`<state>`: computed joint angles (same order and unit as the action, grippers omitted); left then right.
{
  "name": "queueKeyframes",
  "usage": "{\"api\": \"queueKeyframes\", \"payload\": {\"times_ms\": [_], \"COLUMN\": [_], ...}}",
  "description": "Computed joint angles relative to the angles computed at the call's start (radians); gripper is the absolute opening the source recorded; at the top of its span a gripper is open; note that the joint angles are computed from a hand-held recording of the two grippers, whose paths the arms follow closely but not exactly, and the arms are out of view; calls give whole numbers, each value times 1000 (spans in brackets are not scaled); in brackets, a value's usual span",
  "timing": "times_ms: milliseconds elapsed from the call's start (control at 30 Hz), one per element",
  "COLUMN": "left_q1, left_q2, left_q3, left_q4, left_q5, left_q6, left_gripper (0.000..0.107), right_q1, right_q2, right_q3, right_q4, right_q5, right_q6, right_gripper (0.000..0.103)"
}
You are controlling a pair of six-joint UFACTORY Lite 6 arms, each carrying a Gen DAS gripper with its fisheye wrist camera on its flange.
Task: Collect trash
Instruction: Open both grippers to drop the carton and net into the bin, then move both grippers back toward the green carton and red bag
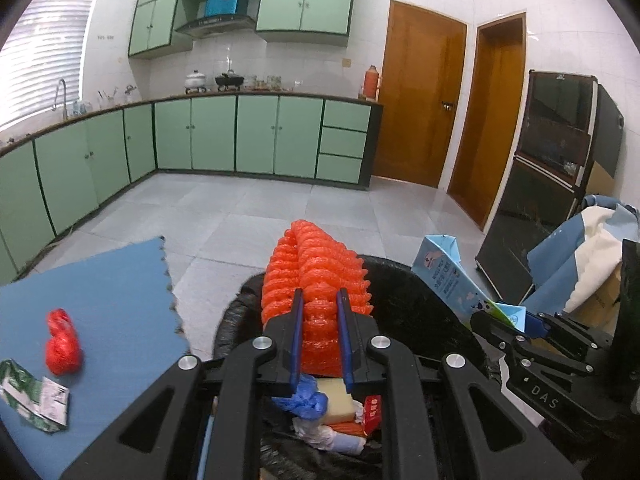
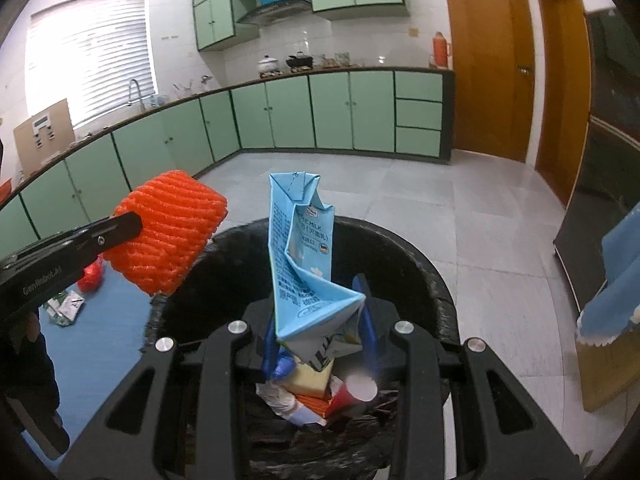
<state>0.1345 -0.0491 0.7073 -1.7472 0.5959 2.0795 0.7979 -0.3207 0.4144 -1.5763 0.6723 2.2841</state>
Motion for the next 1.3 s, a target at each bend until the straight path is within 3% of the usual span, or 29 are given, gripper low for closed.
{"api": "queueKeyframes", "payload": {"times_ms": [133,233,300,367,467,500,733,900,1100,1300], "left_q1": [-63,-110,-114,-94,-60,-31,192,439,715,891], "left_q2": [69,141,173,177,150,134,39,31,164,391], "left_q3": [23,81,112,124,116,112,92,114,242,471], "left_q4": [-70,-79,-46,-3,30,54,207,322,387,412], "left_q5": [-49,-91,-98,-80,-68,-54,58,174,258,262], "left_q6": [47,27,-17,-62,-87,-101,-141,-131,-89,-78], "left_gripper": [16,25,42,45,50,53,66,70,70,70], "right_q1": [-77,-151,-173,-166,-144,-131,38,157,241,309], "right_q2": [62,120,151,158,144,137,126,261,496,780], "right_q3": [-5,10,10,4,-3,-2,79,244,523,883], "right_q4": [-103,-162,-188,-173,-117,-92,61,66,62,104], "right_q5": [-54,-93,-100,-77,-44,-29,48,66,38,14], "right_q6": [89,112,136,134,102,90,14,42,15,-107], "right_gripper": [32,34,49,59,85,89,92,94,94,94]}}
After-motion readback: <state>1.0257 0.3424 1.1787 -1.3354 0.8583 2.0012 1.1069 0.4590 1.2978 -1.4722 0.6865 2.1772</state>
